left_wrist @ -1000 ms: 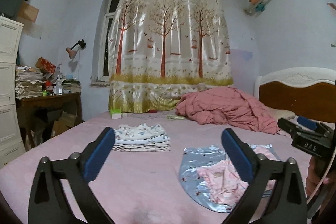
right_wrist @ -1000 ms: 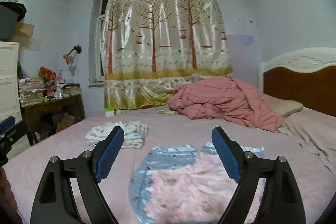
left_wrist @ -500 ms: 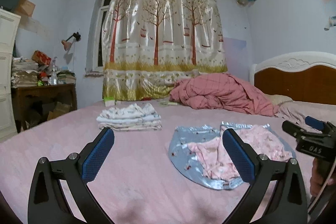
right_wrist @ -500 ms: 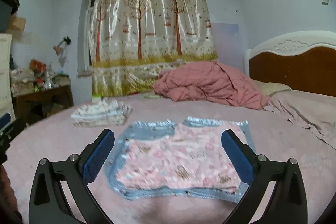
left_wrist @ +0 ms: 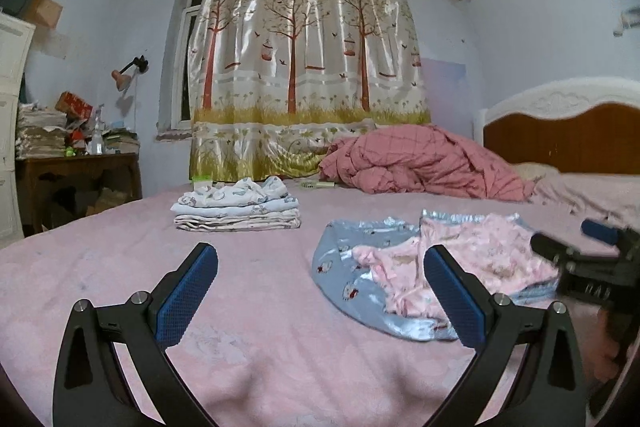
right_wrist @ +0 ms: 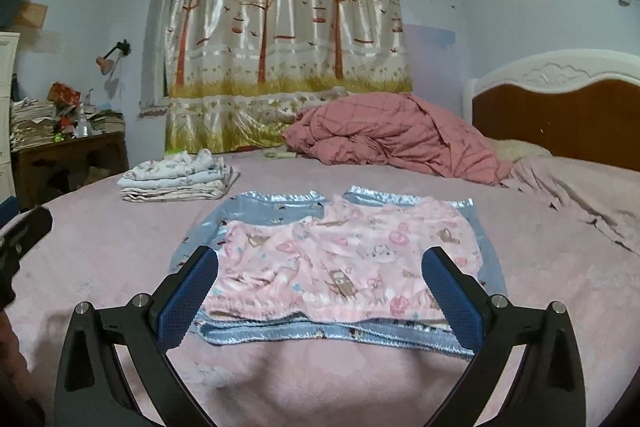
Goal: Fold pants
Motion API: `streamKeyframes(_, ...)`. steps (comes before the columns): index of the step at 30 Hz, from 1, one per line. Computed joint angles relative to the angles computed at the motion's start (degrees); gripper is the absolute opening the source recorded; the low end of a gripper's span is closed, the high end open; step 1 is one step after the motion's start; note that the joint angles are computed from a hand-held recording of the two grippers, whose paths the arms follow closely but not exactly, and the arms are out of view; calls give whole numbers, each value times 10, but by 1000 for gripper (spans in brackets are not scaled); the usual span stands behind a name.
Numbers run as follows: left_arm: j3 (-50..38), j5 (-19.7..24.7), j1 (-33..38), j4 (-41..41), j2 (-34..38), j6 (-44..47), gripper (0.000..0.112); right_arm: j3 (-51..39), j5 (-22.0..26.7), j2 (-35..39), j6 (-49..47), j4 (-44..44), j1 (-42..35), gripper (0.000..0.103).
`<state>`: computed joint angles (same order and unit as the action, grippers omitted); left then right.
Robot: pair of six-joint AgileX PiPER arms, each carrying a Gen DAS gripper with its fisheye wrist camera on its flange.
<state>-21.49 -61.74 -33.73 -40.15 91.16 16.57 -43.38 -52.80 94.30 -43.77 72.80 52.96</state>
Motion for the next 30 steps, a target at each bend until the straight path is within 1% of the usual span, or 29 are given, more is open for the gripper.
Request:
streamKeyframes(2,-2,-8,-7,-10,14,5,102,0,-8,7,8,7,1,103)
streamKeyframes(5,-5,-5,-6,-11,14,8,102,1,-13,10,16,10,1,103)
streamKeyframes(6,-7,-2,-8,-19,15,13,102,2,-12,10,17,9,0,103)
streamKeyframes(7,-13,17,-6,-24,10,23,102,2,-15,11,18,10,0,103)
streamKeyframes(8,-20,60,7,-11,-4,32,102,2,-15,11,20,12,-1,103)
streamKeyframes(9,-37,117,23,-3,-15,48,102,4,-15,9,21,13,-1,103)
streamKeyframes(10,-55,174,45,28,-15,48,98,6,-12,6,26,10,-3,103)
streamKeyframes(11,-70,232,70,81,-15,25,93,10,-2,0,34,4,-9,103)
streamKeyframes(12,-88,289,89,139,-14,-10,83,10,8,-7,31,7,-14,103)
streamKeyframes(13,-108,346,108,190,-17,-44,80,10,26,-14,30,8,-23,103)
streamKeyframes(14,-127,383,115,217,-15,-63,80,11,36,-18,31,9,-29,103)
streamKeyframes(15,-143,408,115,231,-11,-73,79,13,48,-22,35,10,-39,103)
streamKeyframes(16,-158,425,109,222,-6,-62,79,13,57,-25,39,13,-48,103)
streamKeyframes(17,-167,422,99,191,0,-29,79,13,63,-25,42,18,-53,103)
streamKeyframes(19,-174,383,67,88,12,71,79,15,89,-29,51,13,-69,103)
streamKeyframes(21,-174,353,46,48,20,101,79,17,97,-28,60,9,-74,103)
streamKeyframes(22,-179,349,47,46,26,101,81,18,100,-28,62,6,-76,103)
streamKeyframes(23,-174,331,42,32,27,107,83,18,102,-26,64,4,-77,103)
streamKeyframes(24,-165,302,32,11,30,116,84,16,101,-24,62,6,-76,103)
streamKeyframes(26,-145,266,36,23,25,84,87,11,94,-19,53,18,-72,103)
streamKeyframes(28,-111,223,47,63,7,16,99,9,81,-14,47,21,-64,103)
streamKeyframes(30,-81,172,53,75,0,-30,102,8,72,-11,45,17,-59,103)
